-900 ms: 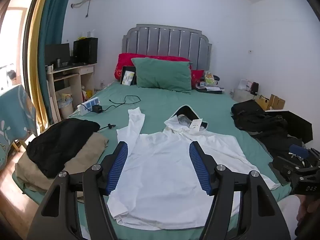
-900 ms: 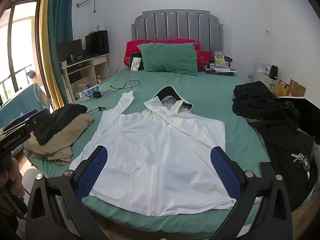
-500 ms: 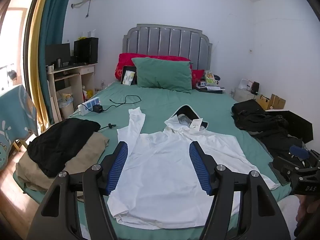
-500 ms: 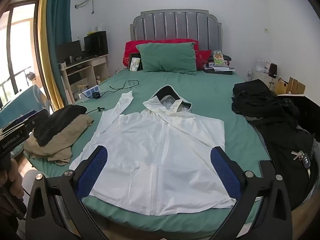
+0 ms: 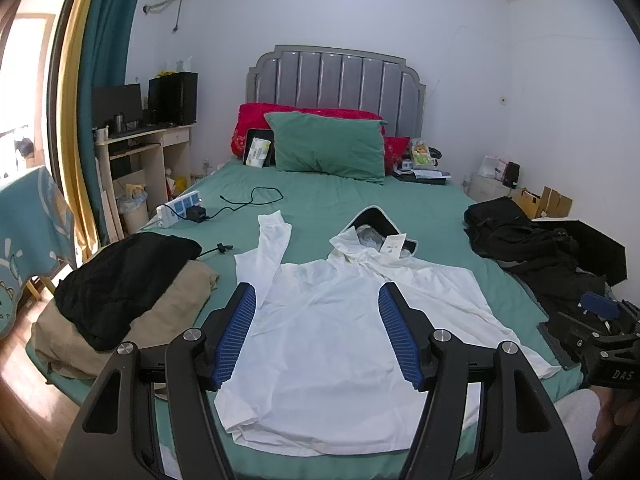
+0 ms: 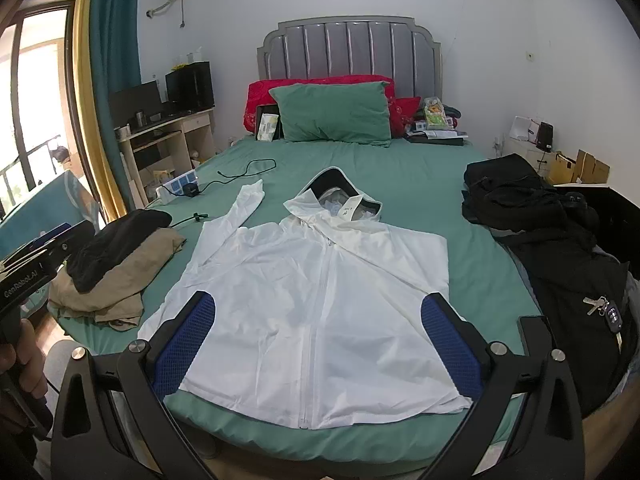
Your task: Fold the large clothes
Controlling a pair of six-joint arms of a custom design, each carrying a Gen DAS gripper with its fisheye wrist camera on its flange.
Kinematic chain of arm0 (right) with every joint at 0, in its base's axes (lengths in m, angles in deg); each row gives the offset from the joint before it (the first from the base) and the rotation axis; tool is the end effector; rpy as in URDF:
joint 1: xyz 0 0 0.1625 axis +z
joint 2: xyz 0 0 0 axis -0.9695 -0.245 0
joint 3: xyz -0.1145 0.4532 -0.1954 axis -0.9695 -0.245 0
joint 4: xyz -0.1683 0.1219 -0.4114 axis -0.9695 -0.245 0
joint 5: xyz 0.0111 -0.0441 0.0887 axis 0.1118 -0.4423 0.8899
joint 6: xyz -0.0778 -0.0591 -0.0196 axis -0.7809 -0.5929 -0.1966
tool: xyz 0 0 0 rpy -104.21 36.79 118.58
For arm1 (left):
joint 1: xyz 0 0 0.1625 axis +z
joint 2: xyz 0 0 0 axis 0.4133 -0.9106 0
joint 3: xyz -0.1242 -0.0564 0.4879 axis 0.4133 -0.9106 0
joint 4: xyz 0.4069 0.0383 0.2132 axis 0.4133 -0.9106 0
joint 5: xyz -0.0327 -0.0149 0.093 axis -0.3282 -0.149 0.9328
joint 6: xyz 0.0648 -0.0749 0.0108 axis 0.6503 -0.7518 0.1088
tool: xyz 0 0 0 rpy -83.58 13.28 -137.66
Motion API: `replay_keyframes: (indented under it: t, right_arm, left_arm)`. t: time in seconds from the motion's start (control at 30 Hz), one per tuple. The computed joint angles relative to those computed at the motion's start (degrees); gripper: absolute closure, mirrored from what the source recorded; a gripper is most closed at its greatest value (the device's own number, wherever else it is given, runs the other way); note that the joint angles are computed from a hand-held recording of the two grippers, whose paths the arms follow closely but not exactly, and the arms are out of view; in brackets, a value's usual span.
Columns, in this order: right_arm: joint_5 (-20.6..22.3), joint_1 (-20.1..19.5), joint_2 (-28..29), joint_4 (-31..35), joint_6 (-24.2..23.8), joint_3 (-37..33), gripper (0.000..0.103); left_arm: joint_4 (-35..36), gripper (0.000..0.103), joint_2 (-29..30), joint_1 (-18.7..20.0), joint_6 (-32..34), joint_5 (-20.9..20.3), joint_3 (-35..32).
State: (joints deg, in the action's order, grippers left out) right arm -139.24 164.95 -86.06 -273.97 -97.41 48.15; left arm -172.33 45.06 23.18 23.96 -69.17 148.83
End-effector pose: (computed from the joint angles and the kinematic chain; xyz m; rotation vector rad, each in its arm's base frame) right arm 0.0823 -0.7278 0.4492 0.3265 -2.1043 1.2430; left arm -0.4564 -0.7892 0.1312 0.8747 2.2691 -1.2111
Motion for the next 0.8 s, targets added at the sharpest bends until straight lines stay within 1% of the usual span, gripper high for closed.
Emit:
replay_keyframes:
  t: [0.8]
  right_arm:
    - [0.0,0.0,-0.1,0.2,0.3,0.0,0.001]
  left_arm:
    - [0.7,0.035,0.1,-0.1,-0.3,0.1,-0.3]
